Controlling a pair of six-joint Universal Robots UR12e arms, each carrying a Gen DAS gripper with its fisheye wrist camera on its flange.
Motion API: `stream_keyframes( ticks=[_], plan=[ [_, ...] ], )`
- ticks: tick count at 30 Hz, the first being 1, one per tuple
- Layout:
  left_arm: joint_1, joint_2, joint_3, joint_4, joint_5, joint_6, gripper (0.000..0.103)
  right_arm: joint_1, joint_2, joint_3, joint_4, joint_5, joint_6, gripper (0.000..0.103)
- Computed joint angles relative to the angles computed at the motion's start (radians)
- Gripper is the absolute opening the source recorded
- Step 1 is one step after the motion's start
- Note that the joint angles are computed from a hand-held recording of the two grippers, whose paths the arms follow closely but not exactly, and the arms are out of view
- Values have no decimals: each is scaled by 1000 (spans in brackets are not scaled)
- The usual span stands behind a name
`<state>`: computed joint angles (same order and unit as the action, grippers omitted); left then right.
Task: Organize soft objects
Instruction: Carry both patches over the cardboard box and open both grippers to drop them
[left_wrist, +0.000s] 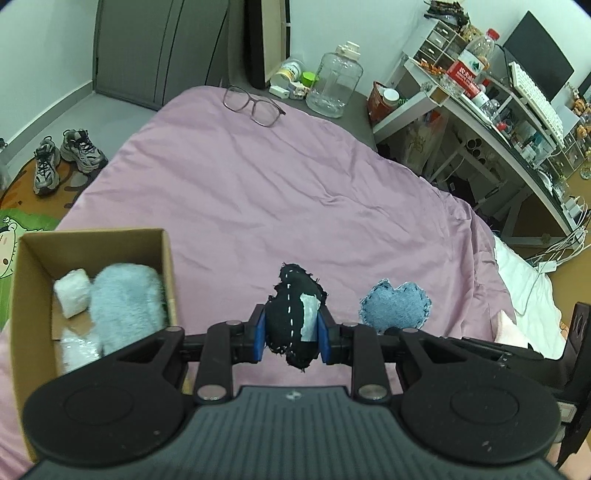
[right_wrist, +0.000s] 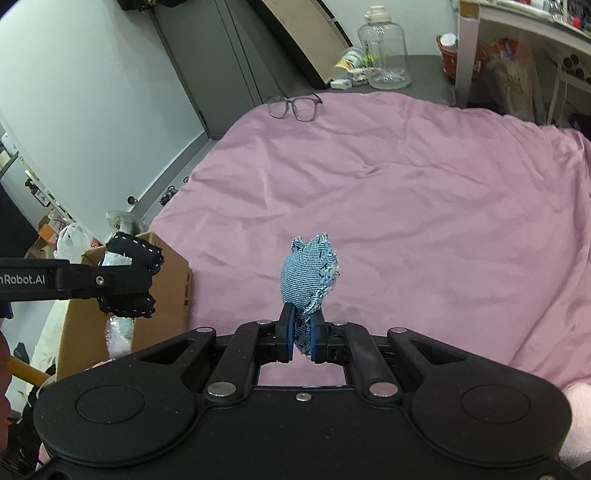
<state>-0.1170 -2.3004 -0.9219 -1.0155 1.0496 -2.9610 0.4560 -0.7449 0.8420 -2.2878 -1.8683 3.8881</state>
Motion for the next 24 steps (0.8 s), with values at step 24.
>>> stream_keyframes(
  ticks=[24],
  plan=[
    [104, 11, -26, 47, 20, -11, 28, 57, 206, -414, 185, -23, -109, 8]
  ],
)
